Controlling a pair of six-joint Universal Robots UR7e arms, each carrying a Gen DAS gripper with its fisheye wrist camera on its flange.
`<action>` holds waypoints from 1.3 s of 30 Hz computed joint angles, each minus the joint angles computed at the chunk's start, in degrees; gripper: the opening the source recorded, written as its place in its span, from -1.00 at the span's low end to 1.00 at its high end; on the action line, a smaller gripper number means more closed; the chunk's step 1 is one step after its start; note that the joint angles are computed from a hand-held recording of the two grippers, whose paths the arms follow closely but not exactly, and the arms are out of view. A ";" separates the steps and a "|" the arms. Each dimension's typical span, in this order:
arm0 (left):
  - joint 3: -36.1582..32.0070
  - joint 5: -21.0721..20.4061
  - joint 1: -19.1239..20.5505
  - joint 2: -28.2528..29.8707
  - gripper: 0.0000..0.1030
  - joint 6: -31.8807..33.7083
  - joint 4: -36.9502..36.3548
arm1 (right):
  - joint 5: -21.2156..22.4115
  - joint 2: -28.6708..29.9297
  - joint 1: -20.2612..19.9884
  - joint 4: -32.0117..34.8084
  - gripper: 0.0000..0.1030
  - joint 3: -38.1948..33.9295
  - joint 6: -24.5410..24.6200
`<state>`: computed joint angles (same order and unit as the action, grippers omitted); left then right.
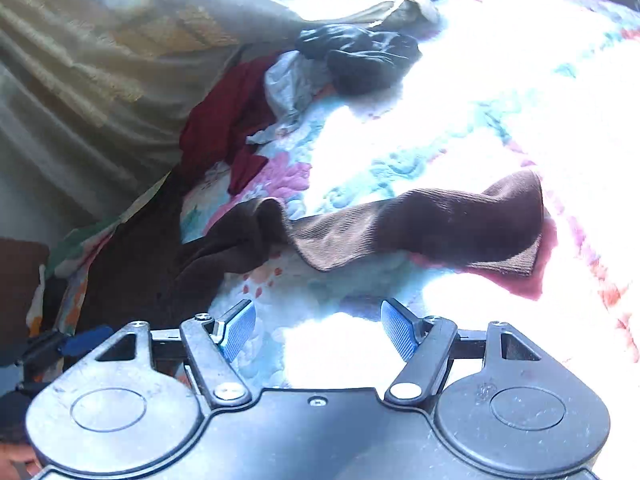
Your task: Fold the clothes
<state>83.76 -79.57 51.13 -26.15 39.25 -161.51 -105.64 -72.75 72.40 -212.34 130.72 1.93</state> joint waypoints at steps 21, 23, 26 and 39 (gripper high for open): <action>1.52 -1.16 4.96 -4.65 0.13 -7.03 -6.82 | 0.36 15.56 8.74 -3.38 -0.84 -22.84 -17.34; 2.42 -2.00 5.60 -5.86 0.19 -6.49 -8.21 | 5.37 16.22 10.53 1.66 -0.84 -25.62 -18.61; 3.39 -2.79 6.28 -7.53 0.28 -6.74 -9.96 | 10.91 18.12 13.66 8.51 -0.84 -29.93 -20.64; -6.18 -3.48 11.96 -9.50 0.38 -17.19 -2.58 | 13.23 30.45 22.44 27.40 -0.85 -45.11 -24.51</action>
